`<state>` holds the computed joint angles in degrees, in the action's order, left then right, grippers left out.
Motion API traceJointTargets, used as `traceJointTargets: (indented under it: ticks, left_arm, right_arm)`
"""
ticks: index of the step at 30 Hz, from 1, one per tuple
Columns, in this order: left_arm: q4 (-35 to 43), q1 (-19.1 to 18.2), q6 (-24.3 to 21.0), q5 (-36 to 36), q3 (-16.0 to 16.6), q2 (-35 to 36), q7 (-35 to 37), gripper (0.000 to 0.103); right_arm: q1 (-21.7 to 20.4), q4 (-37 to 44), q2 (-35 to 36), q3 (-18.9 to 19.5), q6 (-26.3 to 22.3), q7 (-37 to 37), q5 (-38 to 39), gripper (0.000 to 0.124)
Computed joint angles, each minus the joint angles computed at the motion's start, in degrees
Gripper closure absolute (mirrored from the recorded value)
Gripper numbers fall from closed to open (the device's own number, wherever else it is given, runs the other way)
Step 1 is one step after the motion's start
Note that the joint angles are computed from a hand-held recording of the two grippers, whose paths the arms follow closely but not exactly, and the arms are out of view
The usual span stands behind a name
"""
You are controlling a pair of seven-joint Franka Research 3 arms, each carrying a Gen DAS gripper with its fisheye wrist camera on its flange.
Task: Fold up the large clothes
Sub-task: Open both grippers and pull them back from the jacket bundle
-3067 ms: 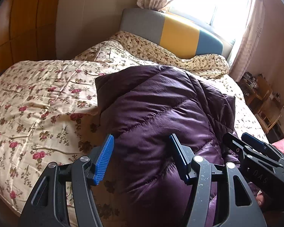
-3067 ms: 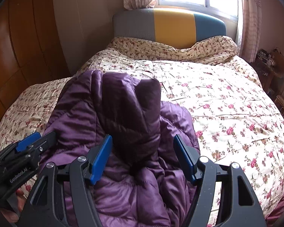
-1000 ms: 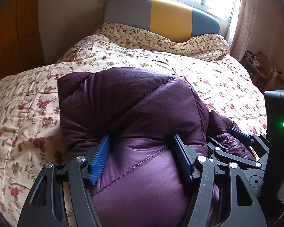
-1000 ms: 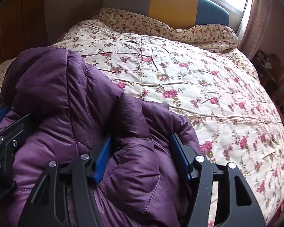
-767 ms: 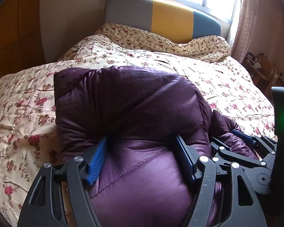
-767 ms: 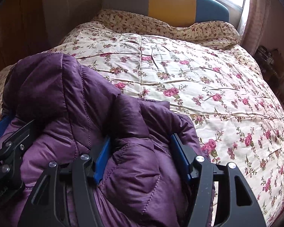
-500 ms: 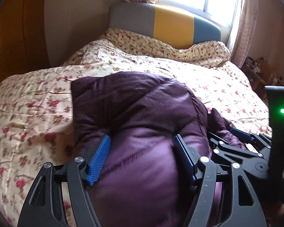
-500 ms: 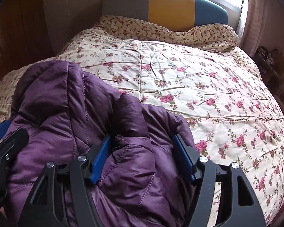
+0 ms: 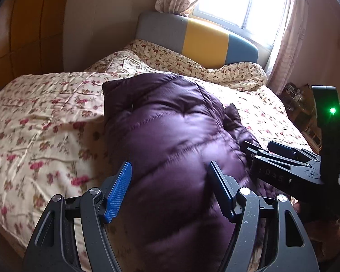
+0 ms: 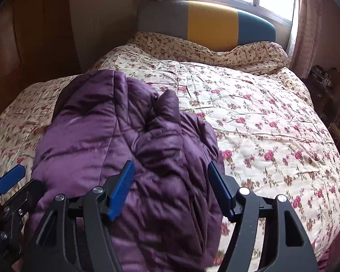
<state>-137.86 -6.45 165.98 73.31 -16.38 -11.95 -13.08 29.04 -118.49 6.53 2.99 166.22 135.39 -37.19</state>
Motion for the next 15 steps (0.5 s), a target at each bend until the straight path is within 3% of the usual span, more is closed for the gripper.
traceJointTargets:
  ticks: [9, 15]
  left_arm:
    - [-0.4, -1.5, -0.1, 2.1, -1.0, 2.3, -0.3, 0.034]
    - [1.5, -3.2, -1.7, 5.4, 0.2, 5.7, -1.0, 0.034]
  right_arm:
    - [-1.7, -4.8, -2.1, 1.4, -0.5, 2.1, -3.0, 0.057]
    - [-0.6, -4.7, 1.0, -0.7, 1.9, 5.4, -6.2, 0.052]
